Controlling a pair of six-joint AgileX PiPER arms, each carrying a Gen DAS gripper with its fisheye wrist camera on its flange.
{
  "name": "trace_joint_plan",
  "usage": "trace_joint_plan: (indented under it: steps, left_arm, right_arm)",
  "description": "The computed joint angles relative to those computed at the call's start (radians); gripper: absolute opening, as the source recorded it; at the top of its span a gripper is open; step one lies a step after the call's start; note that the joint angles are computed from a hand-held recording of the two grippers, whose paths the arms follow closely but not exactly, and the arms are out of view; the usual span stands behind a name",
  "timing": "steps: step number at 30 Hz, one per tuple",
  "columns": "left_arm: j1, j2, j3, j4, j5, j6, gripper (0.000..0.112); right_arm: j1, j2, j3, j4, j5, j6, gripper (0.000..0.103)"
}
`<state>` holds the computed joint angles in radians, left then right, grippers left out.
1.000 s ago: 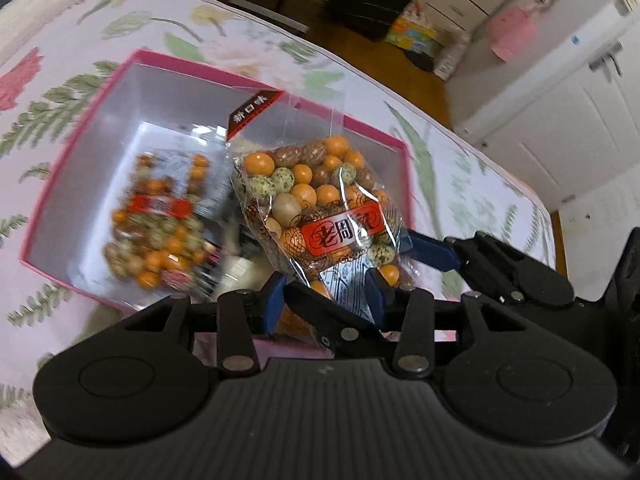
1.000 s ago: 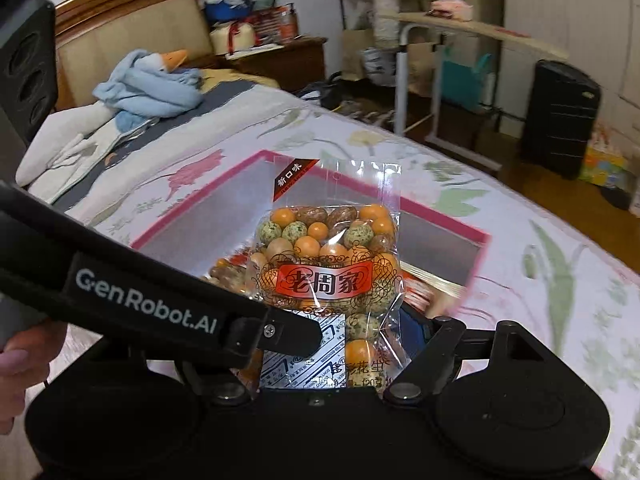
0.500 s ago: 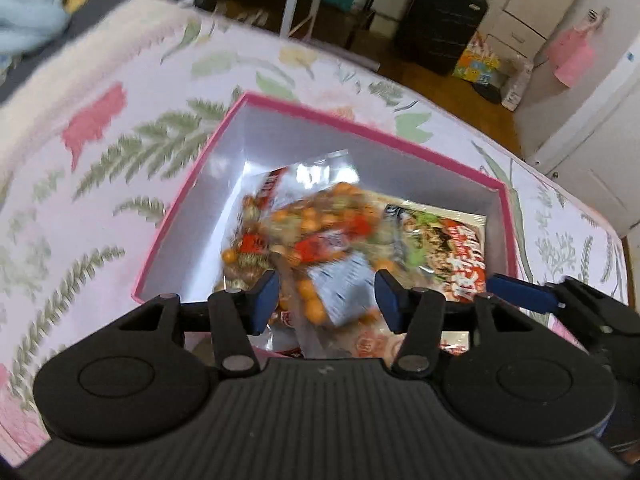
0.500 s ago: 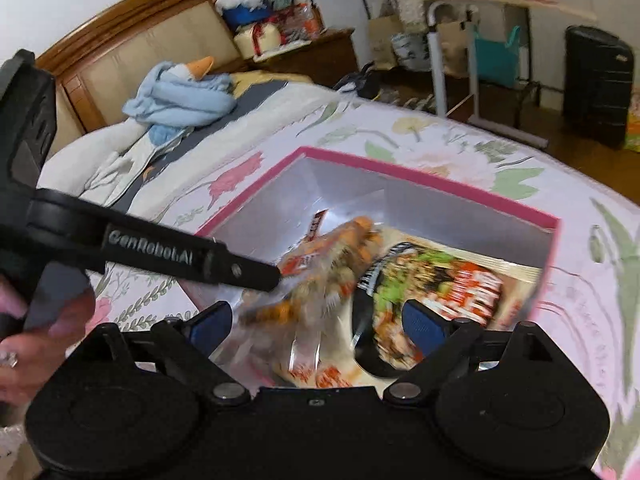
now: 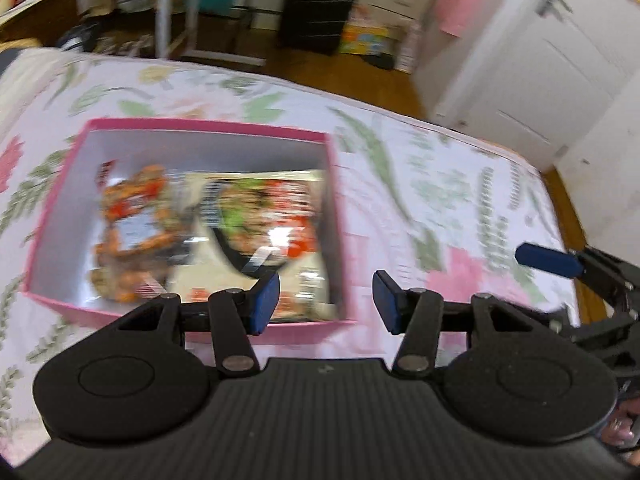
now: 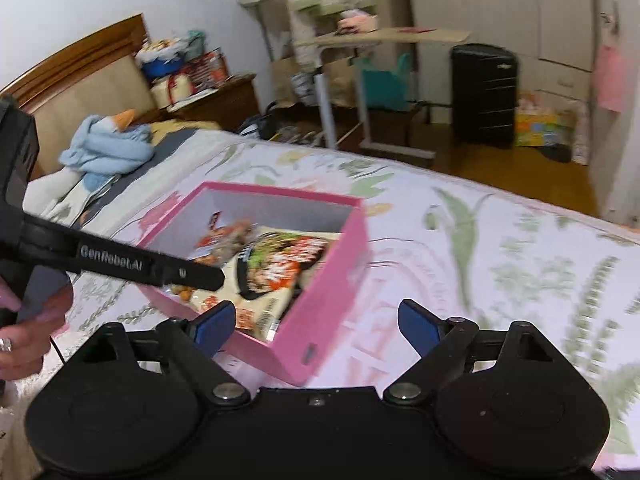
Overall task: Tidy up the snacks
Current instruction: 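Move both grippers to the black cracker pack on the bed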
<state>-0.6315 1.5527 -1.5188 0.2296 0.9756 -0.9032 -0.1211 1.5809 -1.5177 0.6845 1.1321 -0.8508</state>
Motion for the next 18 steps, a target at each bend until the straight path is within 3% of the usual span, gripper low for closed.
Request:
trace_joint_plan:
  steps: [5,8,11,16,18]
  left_arm:
    - [-0.084,0.111,-0.101,-0.018,-0.074,0.061,0.048]
    - [-0.155,0.215,-0.199,0.023,-0.067,0.064,0.048]
    - [-0.173,0.332,-0.315,-0.045,-0.067,0.118,0.048]
    - [-0.186,0.555,-0.557,-0.191,-0.059,0.181,0.046]
    - [-0.202,0.638,-0.654,-0.209,-0.056,0.185,0.046]
  right_arm:
    - [-0.165,-0.018,0.014,0.041,0.002,-0.014,0.091]
    - [-0.268,0.000,0.039,0.051,-0.052,-0.046,0.091]
    - [-0.358,0.057,0.026,0.052,-0.077,-0.056,0.088]
    - [-0.485,0.163,-0.012,0.063,-0.144,-0.121,0.072]
    - [-0.528,0.204,-0.025,0.068,-0.183,-0.140,0.071]
